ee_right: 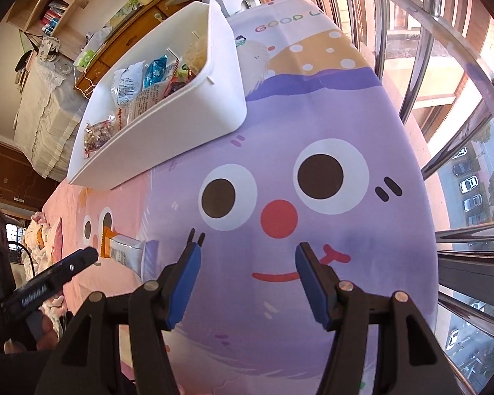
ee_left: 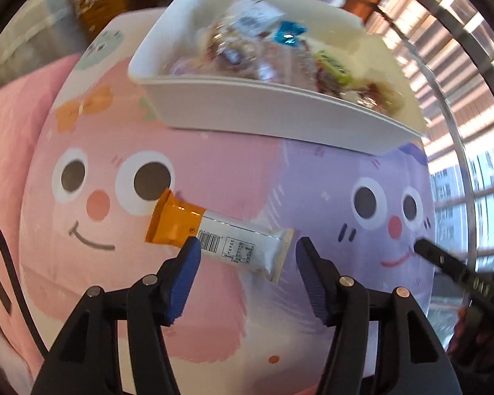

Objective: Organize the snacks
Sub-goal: 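Adjust the bar in the left tool until it hangs upright between the fingers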

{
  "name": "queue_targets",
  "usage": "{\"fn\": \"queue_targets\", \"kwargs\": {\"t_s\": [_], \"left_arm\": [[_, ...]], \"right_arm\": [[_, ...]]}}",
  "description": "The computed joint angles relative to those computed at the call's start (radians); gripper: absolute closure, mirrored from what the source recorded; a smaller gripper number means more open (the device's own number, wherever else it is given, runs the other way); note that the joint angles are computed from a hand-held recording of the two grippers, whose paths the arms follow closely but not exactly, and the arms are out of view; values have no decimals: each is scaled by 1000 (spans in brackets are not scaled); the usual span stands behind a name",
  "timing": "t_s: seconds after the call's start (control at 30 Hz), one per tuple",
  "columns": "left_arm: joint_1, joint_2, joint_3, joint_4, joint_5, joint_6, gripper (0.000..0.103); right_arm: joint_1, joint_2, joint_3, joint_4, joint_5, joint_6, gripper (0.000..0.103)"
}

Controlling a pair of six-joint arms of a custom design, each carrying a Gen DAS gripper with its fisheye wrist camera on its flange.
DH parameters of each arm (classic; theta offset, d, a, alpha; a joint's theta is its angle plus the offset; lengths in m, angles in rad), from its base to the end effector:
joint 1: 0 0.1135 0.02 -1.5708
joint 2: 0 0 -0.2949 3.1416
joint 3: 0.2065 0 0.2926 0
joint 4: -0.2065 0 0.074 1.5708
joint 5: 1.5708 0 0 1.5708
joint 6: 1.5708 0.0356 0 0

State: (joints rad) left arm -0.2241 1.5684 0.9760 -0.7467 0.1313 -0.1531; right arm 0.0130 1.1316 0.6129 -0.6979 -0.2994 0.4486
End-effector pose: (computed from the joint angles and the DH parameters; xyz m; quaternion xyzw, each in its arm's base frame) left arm 0.3065 -0.0747 0.1919 0.0428 0.9903 -0.0856 0.1011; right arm 0.2104 0.0132 0.1892 0.1847 0.9560 0.1828 0.1360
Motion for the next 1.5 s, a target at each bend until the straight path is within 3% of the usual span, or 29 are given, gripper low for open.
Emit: {"fn": "queue_targets", "kwargs": {"t_s": [0.07,0.53,0.93,1.13,1.5], "left_arm": [[2,32,15,-4,-16,-53,39],[19,217,86,1,-80,-304,39],[-32,286,144,-38,-173,-372,39],[-32,313,140,-57,-154,-411,39],[-70,267,82,22,-180,-405,72]], "right_arm": [[-19,14,0,-3,-12,-16,43],[-94,93,1,-17,-53,-93,43],[-130,137,24,-46,-81,-192,43],[-90,141,31,-47,-90,-226,43],[-52,124,29,-40,-82,-246,43]]}}
